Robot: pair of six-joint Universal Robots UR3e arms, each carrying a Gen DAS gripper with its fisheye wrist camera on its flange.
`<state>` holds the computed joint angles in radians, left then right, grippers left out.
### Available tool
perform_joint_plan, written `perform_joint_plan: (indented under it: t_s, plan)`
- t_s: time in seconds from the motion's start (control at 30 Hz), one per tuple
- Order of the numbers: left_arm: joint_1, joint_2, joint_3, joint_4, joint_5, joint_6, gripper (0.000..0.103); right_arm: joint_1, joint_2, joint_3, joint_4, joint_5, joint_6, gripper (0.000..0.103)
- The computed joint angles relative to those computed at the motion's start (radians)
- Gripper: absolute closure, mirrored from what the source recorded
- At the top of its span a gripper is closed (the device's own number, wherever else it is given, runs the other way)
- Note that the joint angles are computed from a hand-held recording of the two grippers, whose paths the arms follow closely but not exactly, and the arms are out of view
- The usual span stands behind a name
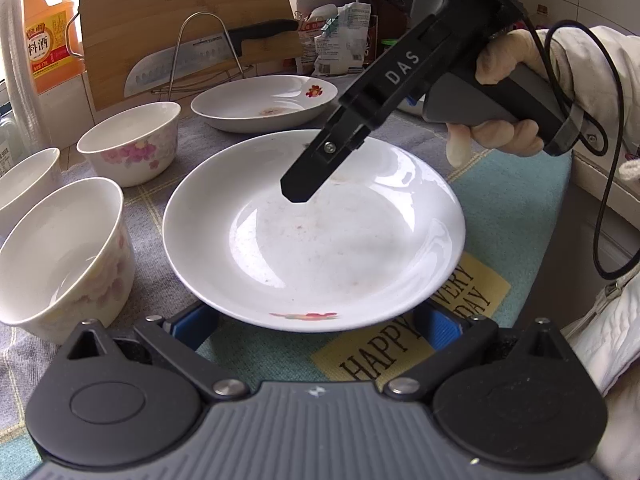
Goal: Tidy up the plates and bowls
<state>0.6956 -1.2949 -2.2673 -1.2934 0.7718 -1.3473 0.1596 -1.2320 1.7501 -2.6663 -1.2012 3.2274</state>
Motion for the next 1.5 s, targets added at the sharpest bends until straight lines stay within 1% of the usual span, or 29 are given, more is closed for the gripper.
perform_joint_plan:
  t_s: [0.17, 0.33, 0.53, 0.67, 0.83, 1.27, 1.5]
  plan:
    - [-0.013, -0.032, 0.023, 0.001, -0.001, 0.012, 0.0, -0.009, 0.009, -0.021, 0.021, 0.019, -0.004, 0.0]
    - [-0.013, -0.041, 0.017, 0.029, -0.011, -0.012, 0.0, -0.006, 0.016, -0.049, 0.058, 0.018, -0.023, 0.0]
    - [-0.015, -0.047, 0.022, 0.024, -0.015, 0.009, 0.0, -0.01, 0.02, -0.061, 0.075, 0.03, -0.02, 0.0]
    - [-0.001, -0.026, 0.004, 0.012, -0.025, 0.047, 0.0, -0.013, 0.028, -0.081, 0.101, 0.045, -0.03, 0.0]
    - [-0.006, -0.034, 0.01, 0.016, -0.025, 0.046, 0.0, -0.022, 0.035, -0.102, 0.131, 0.062, -0.04, 0.0]
    - [-0.001, -0.027, 0.007, 0.006, -0.022, 0.053, 0.0, -0.056, 0.042, -0.167, 0.272, 0.126, -0.088, 0.0]
    - [-0.011, -0.028, 0.009, 0.025, -0.019, 0.031, 0.0, -0.074, 0.042, -0.189, 0.329, 0.158, -0.097, 0.0]
